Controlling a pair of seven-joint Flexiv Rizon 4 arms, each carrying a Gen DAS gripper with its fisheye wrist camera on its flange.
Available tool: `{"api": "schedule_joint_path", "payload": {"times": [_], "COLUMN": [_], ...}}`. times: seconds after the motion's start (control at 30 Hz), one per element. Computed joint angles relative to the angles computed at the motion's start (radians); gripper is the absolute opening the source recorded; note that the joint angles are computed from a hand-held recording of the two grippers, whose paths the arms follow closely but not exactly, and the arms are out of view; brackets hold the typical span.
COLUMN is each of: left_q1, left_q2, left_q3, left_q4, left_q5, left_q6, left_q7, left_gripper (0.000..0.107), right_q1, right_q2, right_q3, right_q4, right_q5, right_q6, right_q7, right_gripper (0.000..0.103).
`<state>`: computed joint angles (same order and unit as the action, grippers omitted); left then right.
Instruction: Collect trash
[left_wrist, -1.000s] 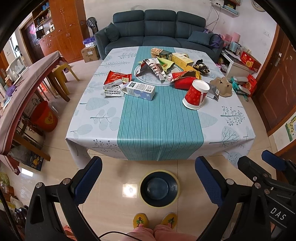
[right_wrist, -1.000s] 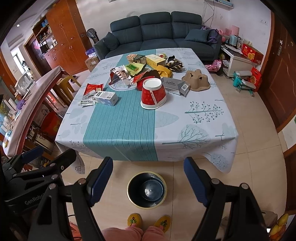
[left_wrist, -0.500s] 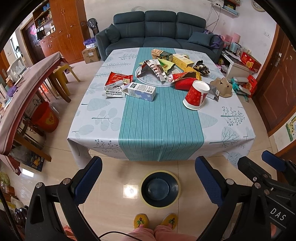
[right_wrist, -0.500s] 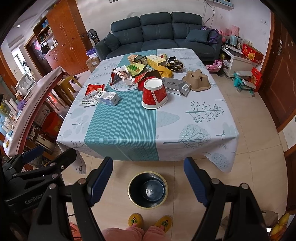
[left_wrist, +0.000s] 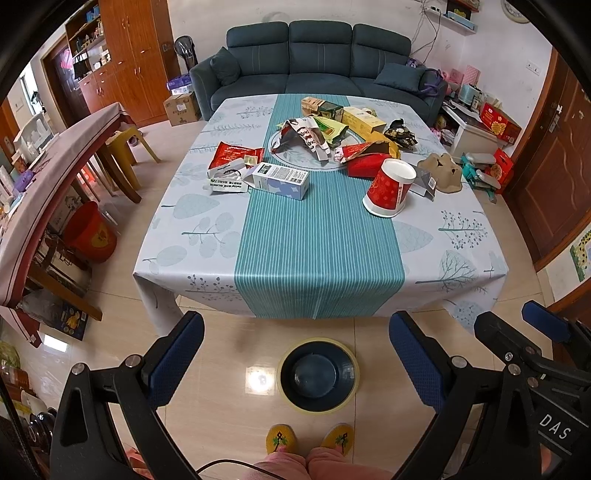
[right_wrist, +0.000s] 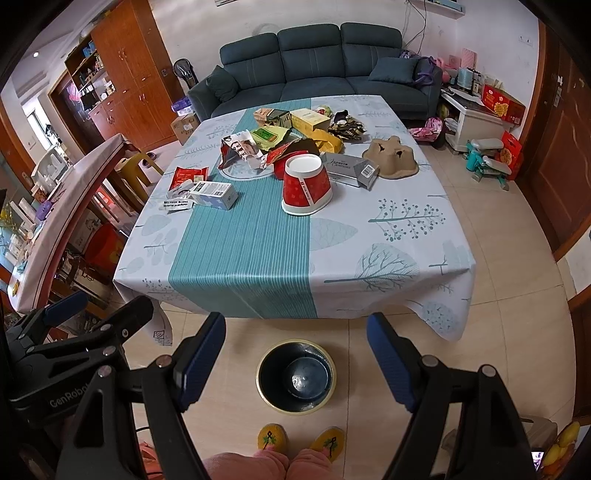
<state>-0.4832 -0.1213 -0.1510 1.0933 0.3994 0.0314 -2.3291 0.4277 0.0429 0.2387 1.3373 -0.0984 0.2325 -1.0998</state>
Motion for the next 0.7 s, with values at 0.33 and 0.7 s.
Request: {"api": "schedule_joint_path", "payload": {"times": [0.33,0.7], "left_q1": [-0.016,-0.038], "left_q2": [-0.026,-0.049], "left_q3": [-0.002,0.012], "left_q4": [-0.061,-0.087], "left_q5": [0.025,0.040], "left_q6": [-0.051,-0.058], "left_q7": [-0.004,-0.036], "left_gripper": [0.099,0.099], "right_q1": [-0.006,-0.010], "right_q2": [0.002,-0.007], "right_q3": [-0.005,-0.010], "right_q4": [-0.003,-0.015], "right_q5": [0.009,0.019], "right_q6": [0.004,0.013], "right_q7": [-0.028,-0.065], "right_gripper": [0.075,0.075]}}
